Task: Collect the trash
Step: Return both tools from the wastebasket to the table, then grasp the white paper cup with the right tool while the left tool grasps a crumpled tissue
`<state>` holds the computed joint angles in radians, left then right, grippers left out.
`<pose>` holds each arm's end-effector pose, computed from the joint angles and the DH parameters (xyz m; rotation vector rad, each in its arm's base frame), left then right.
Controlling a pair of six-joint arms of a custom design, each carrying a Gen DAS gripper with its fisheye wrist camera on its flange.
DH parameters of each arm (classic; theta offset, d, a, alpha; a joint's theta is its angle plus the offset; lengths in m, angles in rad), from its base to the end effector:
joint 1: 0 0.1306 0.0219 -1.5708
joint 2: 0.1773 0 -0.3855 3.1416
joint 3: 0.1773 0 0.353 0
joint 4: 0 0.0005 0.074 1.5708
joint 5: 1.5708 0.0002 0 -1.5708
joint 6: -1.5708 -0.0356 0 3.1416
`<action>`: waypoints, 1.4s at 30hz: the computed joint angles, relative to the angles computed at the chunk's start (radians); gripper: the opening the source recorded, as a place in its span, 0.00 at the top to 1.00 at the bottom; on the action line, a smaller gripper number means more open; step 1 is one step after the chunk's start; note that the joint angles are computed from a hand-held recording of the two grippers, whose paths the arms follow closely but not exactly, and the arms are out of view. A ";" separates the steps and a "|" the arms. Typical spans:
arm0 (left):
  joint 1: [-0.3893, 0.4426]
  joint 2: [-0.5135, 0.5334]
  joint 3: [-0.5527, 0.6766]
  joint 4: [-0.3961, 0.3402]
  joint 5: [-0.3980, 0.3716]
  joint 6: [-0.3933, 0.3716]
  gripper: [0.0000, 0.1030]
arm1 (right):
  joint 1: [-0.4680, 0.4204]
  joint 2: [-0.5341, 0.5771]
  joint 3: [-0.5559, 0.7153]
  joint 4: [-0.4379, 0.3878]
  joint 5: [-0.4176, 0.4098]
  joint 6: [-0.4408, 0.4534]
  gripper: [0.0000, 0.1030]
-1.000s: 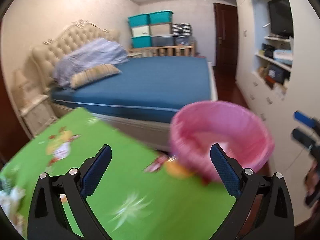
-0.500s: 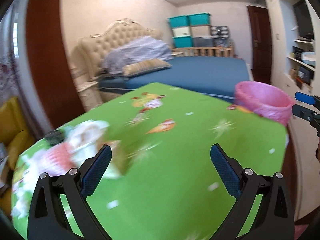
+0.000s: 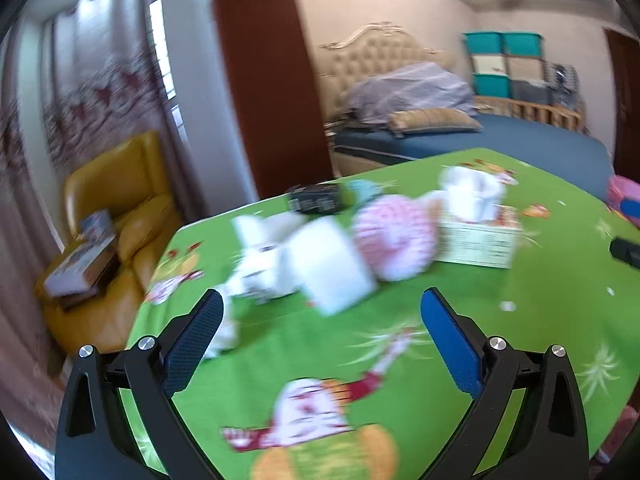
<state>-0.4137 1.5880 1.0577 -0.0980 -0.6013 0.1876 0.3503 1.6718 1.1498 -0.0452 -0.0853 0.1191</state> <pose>0.4515 -0.1768 0.2694 -0.0912 2.0887 0.2999 0.4932 0.1829 0.2663 -0.5473 2.0731 0.2265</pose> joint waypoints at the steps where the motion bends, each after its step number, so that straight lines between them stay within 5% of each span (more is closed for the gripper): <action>1: 0.020 -0.013 -0.013 -0.001 0.010 0.012 0.09 | 0.009 0.018 0.026 -0.023 0.004 -0.007 0.14; 14: 0.187 -0.042 -0.074 -0.071 0.121 0.185 0.09 | 0.062 0.229 0.368 -0.216 0.008 -0.087 0.14; 25: 0.213 -0.084 -0.124 -0.055 0.203 0.200 0.09 | 0.081 0.412 0.667 -0.408 0.040 -0.109 0.14; 28: 0.219 -0.075 -0.115 -0.062 0.220 0.203 0.09 | 0.085 0.408 0.647 -0.377 0.029 -0.104 0.31; 34: 0.239 -0.045 -0.072 -0.093 0.247 0.218 0.09 | 0.091 0.307 0.475 -0.206 0.057 -0.093 0.33; 42: 0.254 0.036 0.044 -0.178 0.236 0.222 0.09 | 0.089 0.234 0.353 -0.111 0.028 -0.112 0.33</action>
<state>-0.1600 1.6237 1.1016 -0.2757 -0.3658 0.4096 0.4393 1.9059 1.5026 -0.1561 -0.0574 0.0070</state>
